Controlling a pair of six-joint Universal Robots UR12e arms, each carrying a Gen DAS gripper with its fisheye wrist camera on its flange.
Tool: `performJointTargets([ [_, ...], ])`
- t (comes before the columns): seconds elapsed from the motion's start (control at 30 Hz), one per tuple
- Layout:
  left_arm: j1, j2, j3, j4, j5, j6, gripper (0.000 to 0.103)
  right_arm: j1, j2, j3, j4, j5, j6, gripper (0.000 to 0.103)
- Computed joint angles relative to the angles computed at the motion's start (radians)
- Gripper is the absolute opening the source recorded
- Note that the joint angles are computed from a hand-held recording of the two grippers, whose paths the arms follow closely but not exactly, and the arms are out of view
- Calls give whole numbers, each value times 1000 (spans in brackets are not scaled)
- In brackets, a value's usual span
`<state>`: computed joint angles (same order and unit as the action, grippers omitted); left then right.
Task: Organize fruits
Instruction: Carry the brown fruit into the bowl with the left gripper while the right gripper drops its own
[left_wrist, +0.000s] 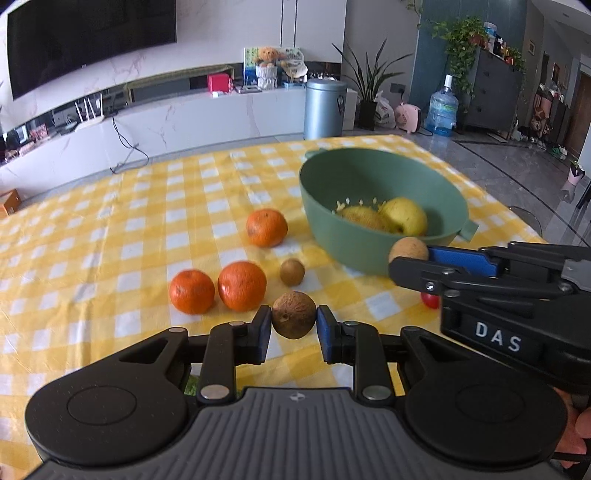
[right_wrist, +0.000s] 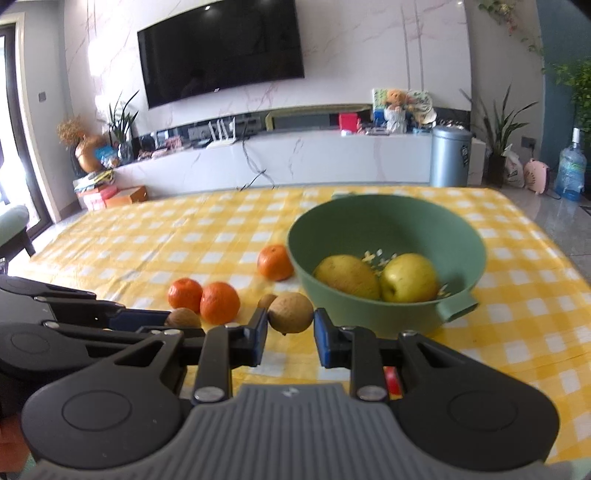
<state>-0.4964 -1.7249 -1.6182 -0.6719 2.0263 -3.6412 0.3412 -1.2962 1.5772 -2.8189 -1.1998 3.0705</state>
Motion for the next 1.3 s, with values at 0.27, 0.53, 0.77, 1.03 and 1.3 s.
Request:
performJointTargets([
  [0.27, -17, -31, 64, -3, 57, 22, 29, -19, -17, 13, -103, -26, 6, 24],
  [0.53, -3, -77, 140, 7, 40, 19, 29, -34, 6, -22, -127, -65, 9, 24],
  [0.77, 24, -118, 189, 36, -36, -4, 29, -31, 53, -71, -102, -99, 13, 24],
  [1.03, 59, -154, 229, -16, -159, -61, 29, -30, 86, -119, 23, -87, 8, 24],
  [1.3, 67, -167, 231, -37, -204, -86, 29, -29, 98, -143, 101, -97, 12, 24],
])
